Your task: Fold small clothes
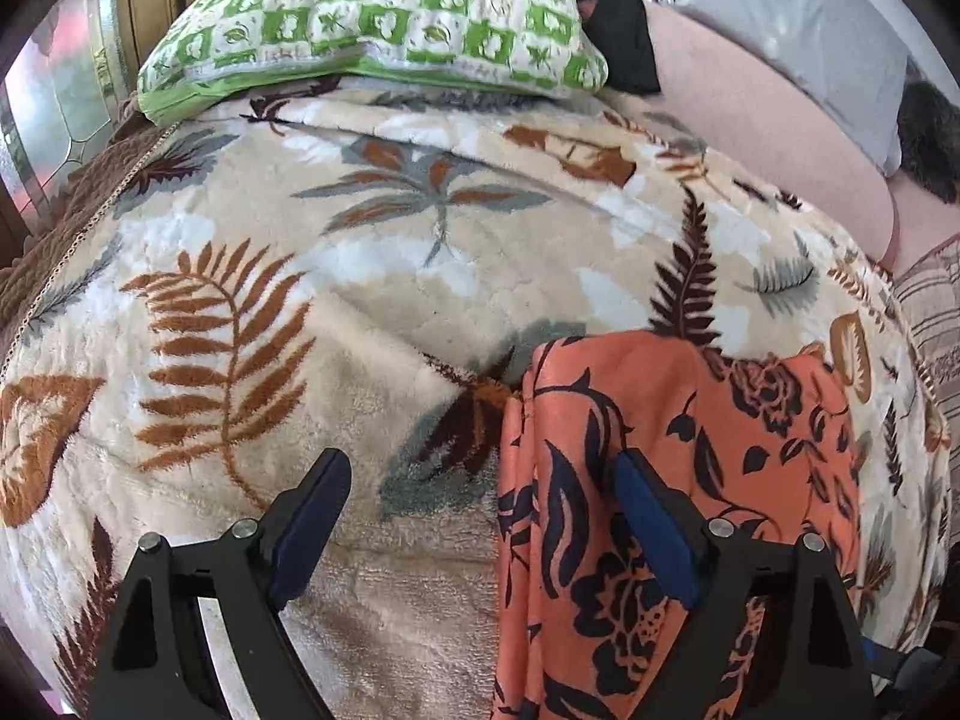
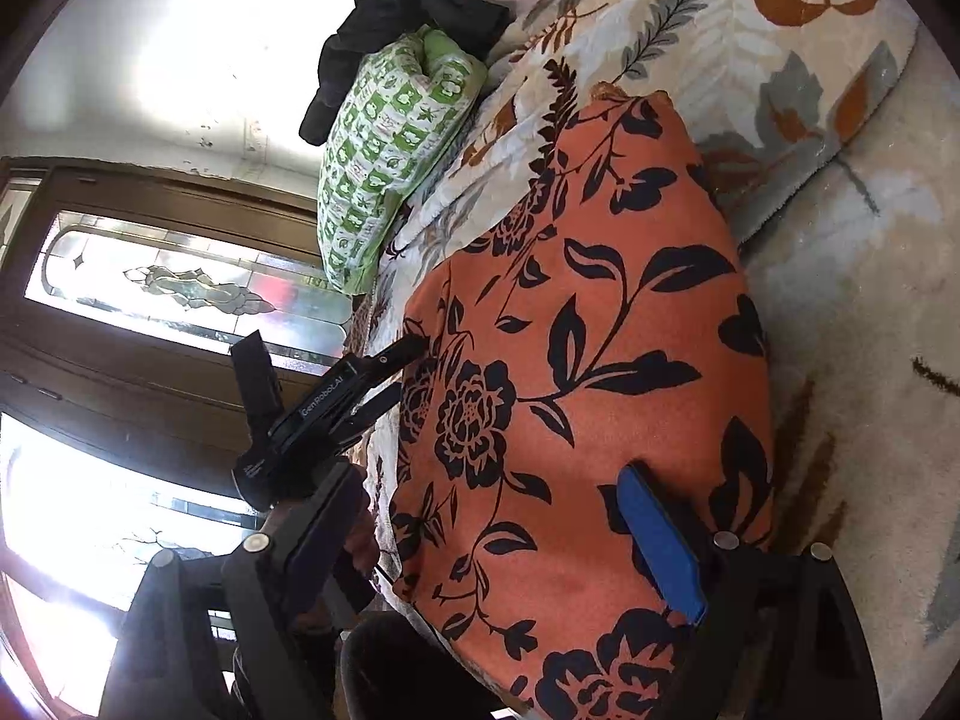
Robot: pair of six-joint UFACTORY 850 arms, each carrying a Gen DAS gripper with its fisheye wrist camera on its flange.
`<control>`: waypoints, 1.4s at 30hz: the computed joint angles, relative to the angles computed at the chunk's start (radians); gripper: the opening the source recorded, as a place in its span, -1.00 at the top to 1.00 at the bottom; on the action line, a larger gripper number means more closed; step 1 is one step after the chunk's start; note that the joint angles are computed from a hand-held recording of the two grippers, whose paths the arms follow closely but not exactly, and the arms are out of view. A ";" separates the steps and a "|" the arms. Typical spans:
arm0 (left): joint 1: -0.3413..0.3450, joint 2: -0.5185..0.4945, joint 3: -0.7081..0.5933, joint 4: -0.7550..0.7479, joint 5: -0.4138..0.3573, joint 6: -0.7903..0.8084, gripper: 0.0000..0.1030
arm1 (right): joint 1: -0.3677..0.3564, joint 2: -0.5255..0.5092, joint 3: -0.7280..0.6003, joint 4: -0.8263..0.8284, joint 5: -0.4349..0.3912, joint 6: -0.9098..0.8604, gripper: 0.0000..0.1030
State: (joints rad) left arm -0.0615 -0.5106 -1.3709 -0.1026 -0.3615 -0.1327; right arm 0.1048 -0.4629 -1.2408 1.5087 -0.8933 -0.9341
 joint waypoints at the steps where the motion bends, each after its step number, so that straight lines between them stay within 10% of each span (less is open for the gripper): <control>1: 0.004 -0.008 -0.006 -0.022 -0.014 0.009 -0.74 | 0.003 0.002 -0.003 -0.013 0.008 0.014 -0.73; 7: 0.012 0.119 0.107 -0.251 0.087 0.221 -0.73 | -0.063 0.169 0.114 0.096 0.071 -0.067 -0.73; 13: 0.024 0.294 0.275 -0.422 0.155 0.420 -0.73 | -0.366 0.538 0.348 0.462 0.271 -0.285 -0.75; 17: 0.038 0.386 0.386 -0.627 0.146 0.585 -0.73 | -0.465 0.656 0.394 0.413 0.359 -0.216 -0.92; 23: 0.007 0.450 0.484 -0.589 0.124 0.565 -0.73 | -0.271 0.564 0.472 0.242 0.281 -0.162 -0.93; 29: 0.059 0.421 0.482 -0.950 -0.026 0.910 -0.73 | -0.107 0.397 0.431 0.165 0.144 -0.160 -0.93; 33: 0.091 0.327 0.420 -1.090 -0.175 1.010 -0.73 | -0.080 0.362 0.399 0.117 0.125 -0.159 -0.93; 42: 0.116 0.191 0.302 -1.145 -0.249 0.949 -0.73 | -0.094 0.294 0.322 0.055 0.130 -0.112 -0.93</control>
